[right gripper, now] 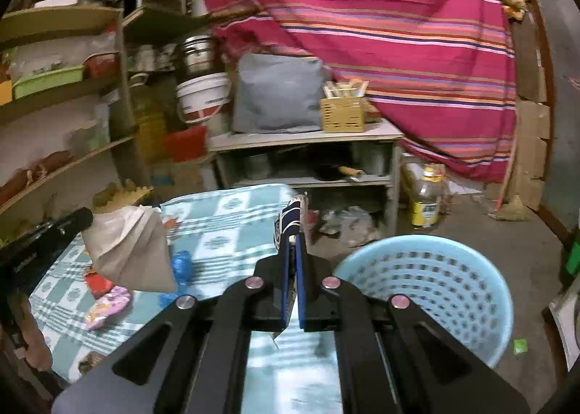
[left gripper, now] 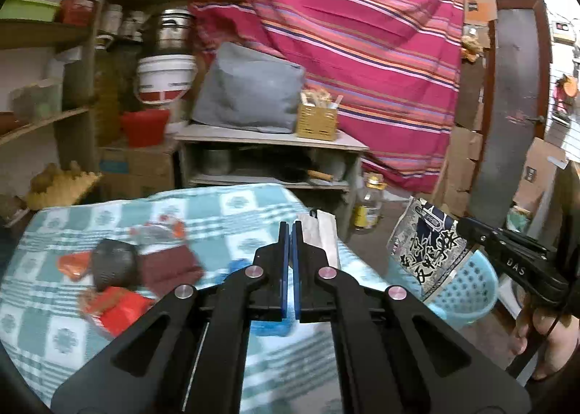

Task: Collect trash
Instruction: 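Carry the snack bag with the right tool over the blue basket and release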

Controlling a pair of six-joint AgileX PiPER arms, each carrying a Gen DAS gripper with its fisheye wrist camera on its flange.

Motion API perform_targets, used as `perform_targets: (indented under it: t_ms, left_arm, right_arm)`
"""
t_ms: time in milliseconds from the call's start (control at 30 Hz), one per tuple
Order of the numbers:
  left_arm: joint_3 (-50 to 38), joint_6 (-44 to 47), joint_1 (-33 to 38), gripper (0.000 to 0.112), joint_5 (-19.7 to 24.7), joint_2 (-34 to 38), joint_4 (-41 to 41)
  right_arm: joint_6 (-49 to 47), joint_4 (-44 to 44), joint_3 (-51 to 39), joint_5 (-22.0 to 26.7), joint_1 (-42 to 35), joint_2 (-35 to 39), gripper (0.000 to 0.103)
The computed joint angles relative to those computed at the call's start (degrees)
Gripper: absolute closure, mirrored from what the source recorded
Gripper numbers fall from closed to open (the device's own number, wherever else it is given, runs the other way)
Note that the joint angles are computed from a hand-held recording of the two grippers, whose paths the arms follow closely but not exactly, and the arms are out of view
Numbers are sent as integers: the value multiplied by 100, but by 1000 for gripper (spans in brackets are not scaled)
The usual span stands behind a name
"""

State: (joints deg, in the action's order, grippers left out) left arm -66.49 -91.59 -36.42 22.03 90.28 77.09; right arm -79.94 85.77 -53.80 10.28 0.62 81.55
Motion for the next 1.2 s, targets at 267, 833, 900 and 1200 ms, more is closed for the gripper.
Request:
perform_targets:
  t_ms: [267, 833, 900, 1200]
  left_arm:
    - [-1044, 65, -797, 112, 172, 1035, -229]
    - [-4194, 2987, -1152, 112, 550, 3284, -2875]
    - [-4552, 3262, -1161, 112, 698, 3503, -3075]
    - [-5140, 3252, -1200, 47, 1241, 3798, -3015]
  right_arm:
    - [-460, 304, 227, 793, -1522, -107, 100]
    - [-112, -74, -153, 1222, -2540, 452, 100]
    - [-72, -105, -190, 1215, -2569, 510, 100]
    - [169, -337, -291, 1095, -2526, 662, 100]
